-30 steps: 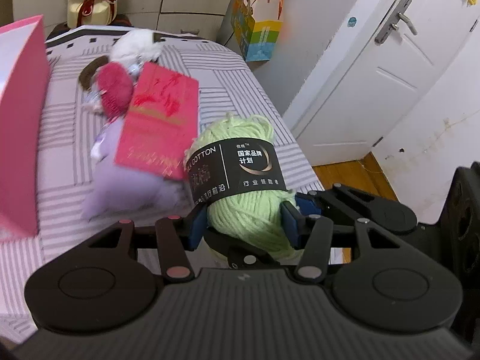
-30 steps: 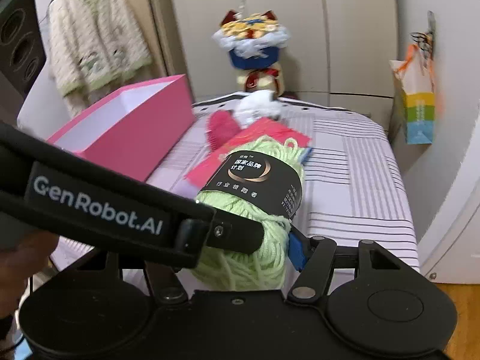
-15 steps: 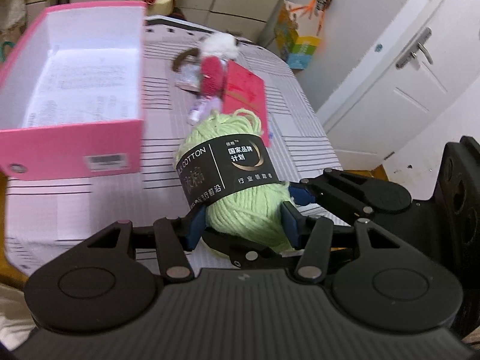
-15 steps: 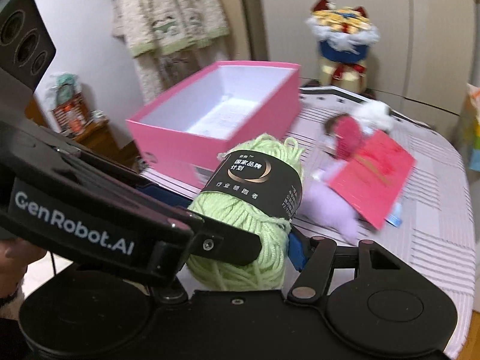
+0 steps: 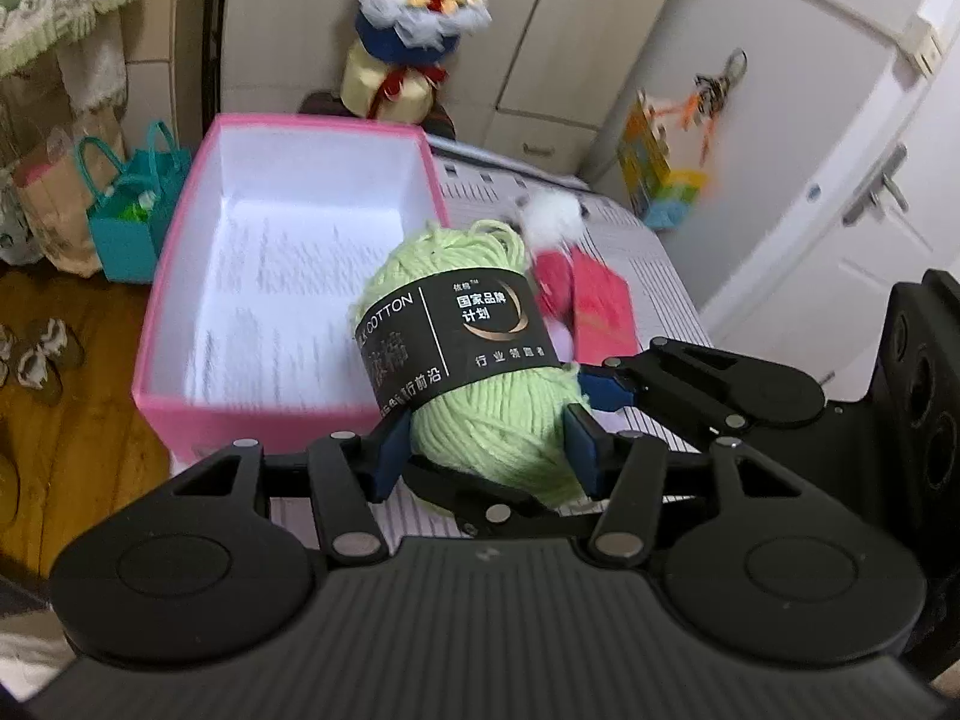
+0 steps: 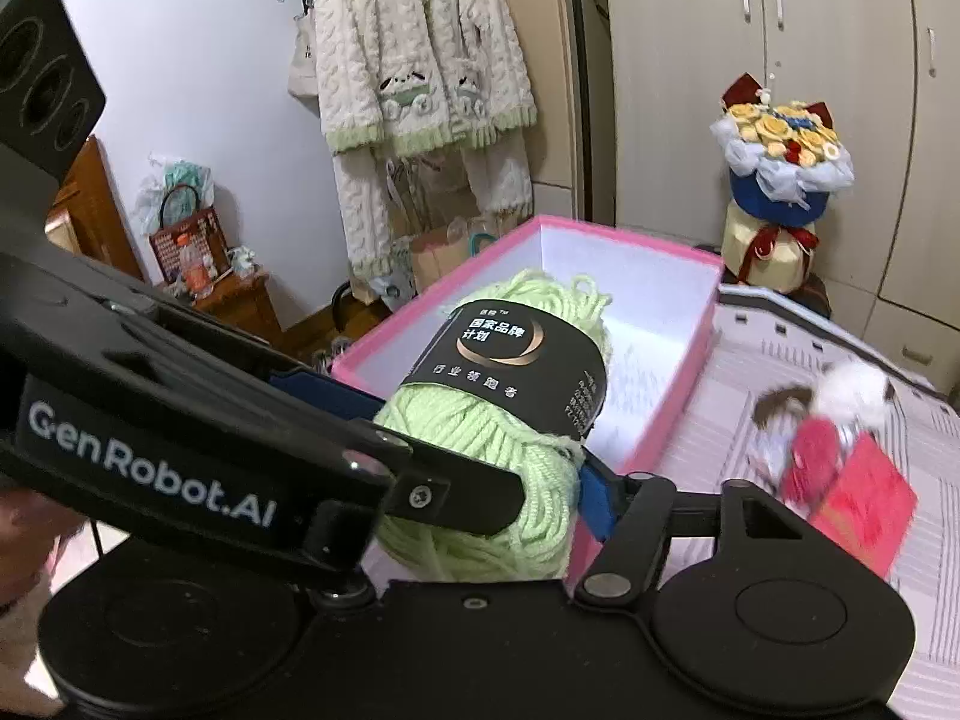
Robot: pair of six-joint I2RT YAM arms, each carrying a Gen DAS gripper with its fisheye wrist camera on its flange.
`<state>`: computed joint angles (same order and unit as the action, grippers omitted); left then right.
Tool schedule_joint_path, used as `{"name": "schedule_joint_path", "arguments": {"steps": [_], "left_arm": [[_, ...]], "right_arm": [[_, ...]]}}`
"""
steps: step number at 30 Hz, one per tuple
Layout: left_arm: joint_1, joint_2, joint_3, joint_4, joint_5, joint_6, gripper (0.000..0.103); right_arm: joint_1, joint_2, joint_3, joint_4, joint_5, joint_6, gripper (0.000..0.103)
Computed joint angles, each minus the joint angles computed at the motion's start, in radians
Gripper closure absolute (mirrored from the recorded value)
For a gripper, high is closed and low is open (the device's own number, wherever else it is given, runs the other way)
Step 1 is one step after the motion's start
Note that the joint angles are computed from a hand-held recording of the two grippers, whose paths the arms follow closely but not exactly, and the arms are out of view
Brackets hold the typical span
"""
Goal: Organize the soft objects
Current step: 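Carry the yarn ball with the left tool over the pink box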
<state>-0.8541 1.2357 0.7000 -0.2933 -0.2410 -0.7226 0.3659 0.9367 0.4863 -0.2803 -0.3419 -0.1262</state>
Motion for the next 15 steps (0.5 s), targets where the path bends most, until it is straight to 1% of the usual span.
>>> {"name": "schedule_joint_path", "arguments": {"steps": [1, 4, 5, 7, 10, 12, 15], "left_arm": [[0.038, -0.010, -0.005, 0.006, 0.021, 0.026, 0.050], [0.155, 0.029, 0.021, 0.040, 0.077, 0.099, 0.050], [0.195, 0.049, 0.032, 0.053, 0.102, 0.121, 0.050], [0.278, 0.099, 0.056, 0.087, 0.162, 0.162, 0.050], [0.395, 0.186, 0.097, 0.130, 0.271, 0.192, 0.050], [0.458, 0.252, 0.127, 0.157, 0.327, 0.204, 0.050], [0.520, 0.339, 0.166, 0.191, 0.375, 0.218, 0.050]], "right_arm": [[0.006, 0.053, 0.021, 0.039, 0.000, 0.006, 0.029], [0.002, 0.215, 0.094, 0.134, -0.027, 0.015, 0.027], [-0.006, 0.277, 0.127, 0.162, -0.048, 0.009, 0.024], [-0.029, 0.385, 0.192, 0.194, -0.089, 0.010, 0.023], [-0.064, 0.569, 0.329, 0.189, -0.160, -0.026, 0.021], [-0.079, 0.664, 0.402, 0.192, -0.193, -0.042, 0.021], [-0.088, 0.799, 0.535, 0.125, -0.222, -0.151, 0.019]]}}
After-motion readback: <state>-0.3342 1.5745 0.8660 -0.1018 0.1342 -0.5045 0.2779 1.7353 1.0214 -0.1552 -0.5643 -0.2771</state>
